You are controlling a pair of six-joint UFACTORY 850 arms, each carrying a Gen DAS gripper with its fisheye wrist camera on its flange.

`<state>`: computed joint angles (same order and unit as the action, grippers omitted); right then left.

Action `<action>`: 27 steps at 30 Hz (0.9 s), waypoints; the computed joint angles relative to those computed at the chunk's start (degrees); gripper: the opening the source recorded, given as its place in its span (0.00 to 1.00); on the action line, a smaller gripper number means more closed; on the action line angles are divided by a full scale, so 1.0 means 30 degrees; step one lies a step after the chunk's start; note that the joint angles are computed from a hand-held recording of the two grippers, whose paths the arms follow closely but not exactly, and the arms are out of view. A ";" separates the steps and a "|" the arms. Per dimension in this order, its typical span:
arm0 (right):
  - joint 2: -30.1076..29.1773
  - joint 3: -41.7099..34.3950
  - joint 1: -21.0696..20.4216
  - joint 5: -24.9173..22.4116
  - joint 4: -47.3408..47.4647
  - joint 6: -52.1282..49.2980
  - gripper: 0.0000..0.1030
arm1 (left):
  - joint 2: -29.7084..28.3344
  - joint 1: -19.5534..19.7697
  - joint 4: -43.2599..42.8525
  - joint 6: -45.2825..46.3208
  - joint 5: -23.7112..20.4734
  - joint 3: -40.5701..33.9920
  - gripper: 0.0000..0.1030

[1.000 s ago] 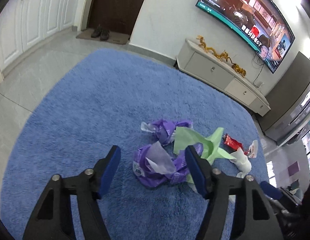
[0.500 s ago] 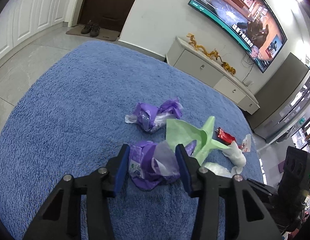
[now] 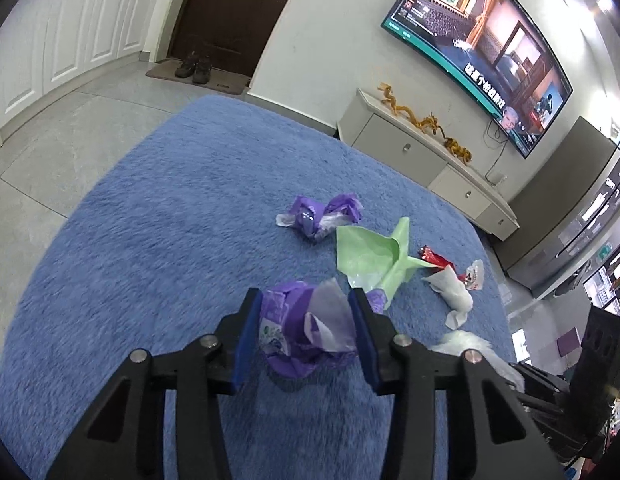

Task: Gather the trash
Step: 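Carry both wrappers over the trash bin and open both tools to drop them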

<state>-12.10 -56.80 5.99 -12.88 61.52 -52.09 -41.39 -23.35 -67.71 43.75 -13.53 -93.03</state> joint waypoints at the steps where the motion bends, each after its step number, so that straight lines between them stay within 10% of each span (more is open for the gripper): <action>1: 0.0459 0.0383 -0.0041 0.0100 0.0089 -0.0009 0.24 | 0.0359 0.0015 -0.0798 0.0813 0.0126 0.0479 0.40; 13: 0.5519 0.4220 -0.0616 0.1374 -0.0941 0.2169 0.24 | 0.3784 -0.0167 -0.9511 1.0027 0.0628 0.4371 0.40; 27: 1.0697 0.7335 -0.1880 0.2145 -1.0136 1.2181 0.24 | 0.6374 -0.1119 -1.6046 1.6991 0.0788 0.6714 0.40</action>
